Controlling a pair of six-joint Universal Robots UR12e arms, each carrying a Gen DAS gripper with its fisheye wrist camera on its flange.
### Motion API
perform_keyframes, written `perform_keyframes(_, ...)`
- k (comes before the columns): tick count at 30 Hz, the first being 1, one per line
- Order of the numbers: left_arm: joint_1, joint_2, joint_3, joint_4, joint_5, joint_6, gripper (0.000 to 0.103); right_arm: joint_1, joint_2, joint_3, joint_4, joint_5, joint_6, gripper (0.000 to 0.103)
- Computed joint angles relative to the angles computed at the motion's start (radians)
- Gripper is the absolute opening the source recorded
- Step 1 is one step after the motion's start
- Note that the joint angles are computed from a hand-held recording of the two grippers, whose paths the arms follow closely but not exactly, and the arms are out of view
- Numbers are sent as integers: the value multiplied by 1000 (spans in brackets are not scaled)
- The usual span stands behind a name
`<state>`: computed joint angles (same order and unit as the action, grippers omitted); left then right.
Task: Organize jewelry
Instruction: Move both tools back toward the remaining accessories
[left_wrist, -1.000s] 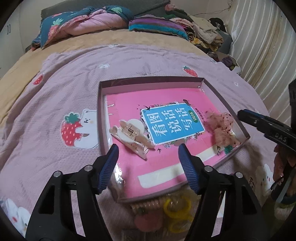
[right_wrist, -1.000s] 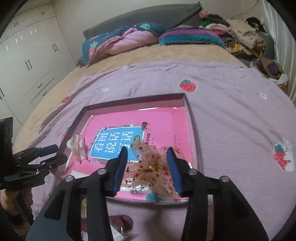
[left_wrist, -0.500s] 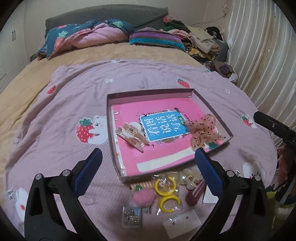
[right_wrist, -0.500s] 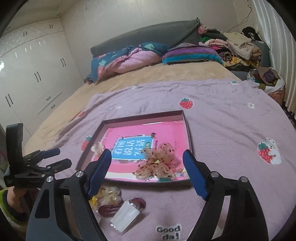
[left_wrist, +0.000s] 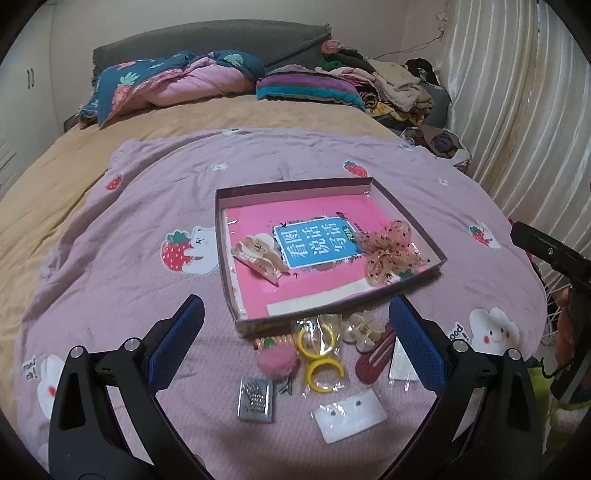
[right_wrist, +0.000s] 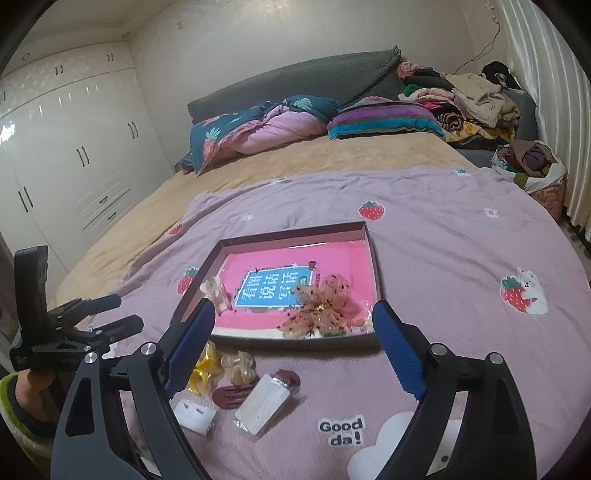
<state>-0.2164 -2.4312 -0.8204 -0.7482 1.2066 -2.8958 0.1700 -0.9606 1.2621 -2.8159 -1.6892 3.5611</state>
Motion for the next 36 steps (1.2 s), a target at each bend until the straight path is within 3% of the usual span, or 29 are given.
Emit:
perform_keyframes(16,18,60,-131,59,49,0,94,27,-15,43,40,33,-21,86)
perform_keyframes(36,23,62,-203,-3,98,60,94,46,35,10,177,80,-26,86)
